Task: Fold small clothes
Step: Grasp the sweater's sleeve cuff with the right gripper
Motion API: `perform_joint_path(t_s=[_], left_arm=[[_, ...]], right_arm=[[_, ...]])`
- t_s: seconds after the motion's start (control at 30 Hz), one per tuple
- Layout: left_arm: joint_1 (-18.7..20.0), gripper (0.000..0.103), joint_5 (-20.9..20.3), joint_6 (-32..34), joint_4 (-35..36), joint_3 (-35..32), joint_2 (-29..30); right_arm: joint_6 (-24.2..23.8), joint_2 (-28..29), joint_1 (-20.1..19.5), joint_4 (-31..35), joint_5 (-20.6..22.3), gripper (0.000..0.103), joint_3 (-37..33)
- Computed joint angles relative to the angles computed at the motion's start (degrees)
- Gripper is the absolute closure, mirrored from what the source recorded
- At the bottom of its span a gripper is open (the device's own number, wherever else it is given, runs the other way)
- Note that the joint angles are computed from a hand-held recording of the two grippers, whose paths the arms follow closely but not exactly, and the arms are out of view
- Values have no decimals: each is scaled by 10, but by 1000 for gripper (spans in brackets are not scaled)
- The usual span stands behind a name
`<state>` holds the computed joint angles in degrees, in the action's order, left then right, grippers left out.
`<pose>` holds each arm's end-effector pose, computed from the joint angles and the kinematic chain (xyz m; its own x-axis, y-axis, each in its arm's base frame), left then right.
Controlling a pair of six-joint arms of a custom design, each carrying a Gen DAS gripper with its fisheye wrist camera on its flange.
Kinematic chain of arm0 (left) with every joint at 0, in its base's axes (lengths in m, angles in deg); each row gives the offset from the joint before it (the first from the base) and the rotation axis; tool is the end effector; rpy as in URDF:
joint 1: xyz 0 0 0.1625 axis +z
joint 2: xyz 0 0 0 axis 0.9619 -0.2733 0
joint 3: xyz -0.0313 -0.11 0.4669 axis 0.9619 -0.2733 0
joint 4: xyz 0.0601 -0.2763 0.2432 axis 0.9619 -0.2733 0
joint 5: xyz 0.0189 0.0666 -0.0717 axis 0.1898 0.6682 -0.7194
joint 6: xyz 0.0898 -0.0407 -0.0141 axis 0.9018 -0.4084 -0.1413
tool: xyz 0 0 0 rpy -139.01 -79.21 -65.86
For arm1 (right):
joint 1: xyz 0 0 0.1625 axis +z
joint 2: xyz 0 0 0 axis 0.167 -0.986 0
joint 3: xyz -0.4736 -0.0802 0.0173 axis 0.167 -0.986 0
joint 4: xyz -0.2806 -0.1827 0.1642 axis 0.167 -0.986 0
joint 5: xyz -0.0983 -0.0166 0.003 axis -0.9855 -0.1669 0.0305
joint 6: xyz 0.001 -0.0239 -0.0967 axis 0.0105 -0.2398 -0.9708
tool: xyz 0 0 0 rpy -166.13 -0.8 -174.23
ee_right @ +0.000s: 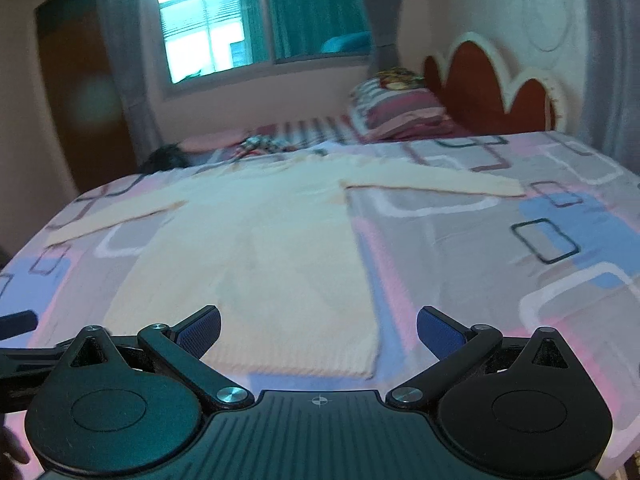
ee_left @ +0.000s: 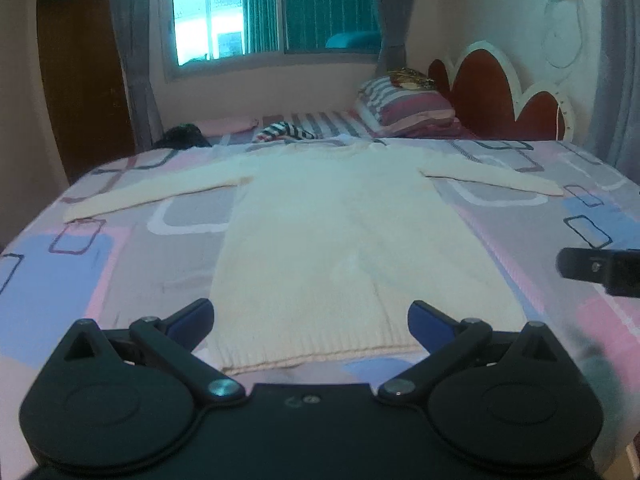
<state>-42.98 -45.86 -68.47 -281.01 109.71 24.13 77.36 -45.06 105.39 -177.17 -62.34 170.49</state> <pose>-0.2373 -0.3956 0.1619 -0.6487 0.2417 -0.7216 0.6909 0.5845 -0.4254 0.2201 -0.3334 0.2102 -0.8068 0.1818 0.5622 -0.3777 0.5731 -0.7272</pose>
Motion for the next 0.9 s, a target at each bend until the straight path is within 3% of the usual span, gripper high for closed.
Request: perform_joint_path(t_s=[0.1,0.17,0.23,0.33,0.47,0.5,0.6,0.8,0.9], left_arm=[[22,0,-4,26,10,-26,10],[31,0,-1,54,-16,-35,23],[44,0,-19,85,-47,-42,29],[73,1,-63,59,15,-77,15],[87,1,-30,114,-11,-106,46],[94,1,-42,120,-7,-115,45],[125,1,-93,97,84,-156,27],[163,0,-95,81,132,-228,51],[188,1,-97,132,152,-283,78]], right_arm=[[1,-11,-18,4,12,0,-6],[15,-25,-36,23,34,0,-10],[20,-30,-41,53,23,0,-26],[27,-36,-56,91,24,0,-46],[31,-48,-82,130,61,0,-64],[27,-48,-86,131,64,0,-69],[8,-46,-100,135,68,0,-85],[-36,-48,-138,123,75,0,-125],[-53,-59,-169,117,103,0,-150]])
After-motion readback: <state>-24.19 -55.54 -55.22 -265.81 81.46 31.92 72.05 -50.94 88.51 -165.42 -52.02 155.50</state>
